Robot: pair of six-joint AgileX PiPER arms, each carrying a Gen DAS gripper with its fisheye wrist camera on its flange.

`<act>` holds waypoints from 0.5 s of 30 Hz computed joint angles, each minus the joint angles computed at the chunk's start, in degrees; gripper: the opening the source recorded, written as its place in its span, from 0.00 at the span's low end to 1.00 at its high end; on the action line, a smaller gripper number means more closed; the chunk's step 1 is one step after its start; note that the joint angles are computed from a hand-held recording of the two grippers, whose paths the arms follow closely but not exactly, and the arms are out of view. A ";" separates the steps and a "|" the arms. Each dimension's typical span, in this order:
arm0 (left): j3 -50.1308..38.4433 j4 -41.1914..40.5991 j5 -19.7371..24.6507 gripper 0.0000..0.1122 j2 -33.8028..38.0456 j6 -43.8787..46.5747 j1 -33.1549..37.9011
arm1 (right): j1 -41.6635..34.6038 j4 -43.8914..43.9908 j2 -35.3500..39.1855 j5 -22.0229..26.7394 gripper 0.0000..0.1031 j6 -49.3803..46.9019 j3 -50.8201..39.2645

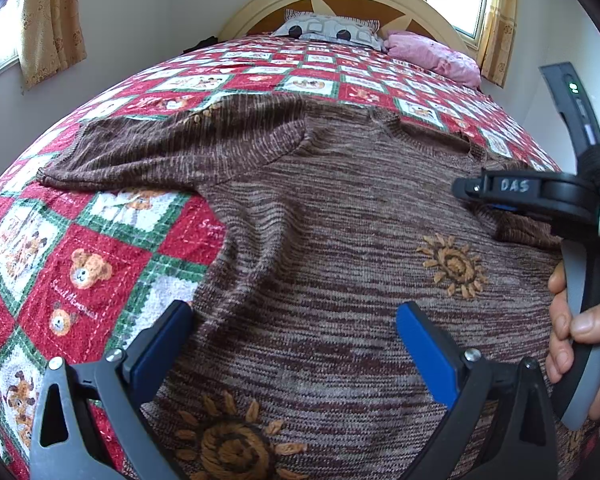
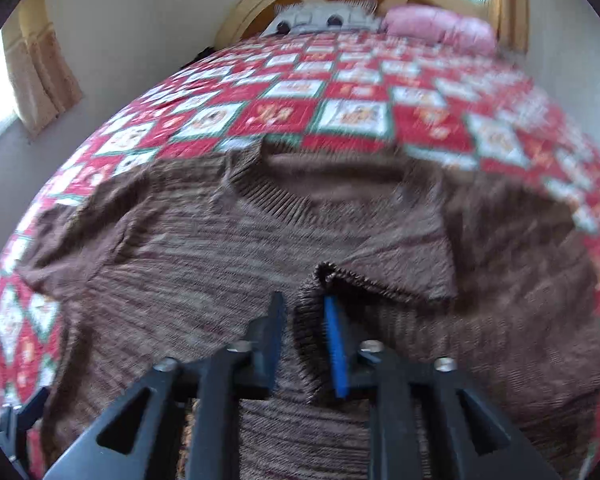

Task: Fold small clothes
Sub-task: 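Fold the held sleeve across the sweater chest toward the collar with the right tool, then open the right tool to release the sleeve and withdraw it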

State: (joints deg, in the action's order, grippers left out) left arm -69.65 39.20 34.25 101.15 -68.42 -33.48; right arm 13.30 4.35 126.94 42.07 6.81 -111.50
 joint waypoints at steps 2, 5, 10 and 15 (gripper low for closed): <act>-0.03 -0.04 -0.01 0.92 0.01 0.01 0.00 | -1.33 5.02 -2.07 -2.46 0.40 -3.57 3.10; -0.29 -0.15 0.26 0.92 0.28 0.14 -0.12 | -4.88 14.80 -8.42 -9.46 0.40 -11.02 11.89; -1.49 -0.43 1.72 0.92 1.17 0.98 -0.42 | -11.54 16.94 -15.96 -15.36 0.40 -11.59 22.15; -3.98 -1.48 4.49 0.92 2.29 3.86 -1.06 | -15.48 6.33 -18.05 -12.81 0.40 -6.72 27.15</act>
State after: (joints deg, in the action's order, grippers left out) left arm -73.63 37.73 38.74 103.44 -64.56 -34.54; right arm -2.17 10.69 108.90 29.26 0.09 -84.35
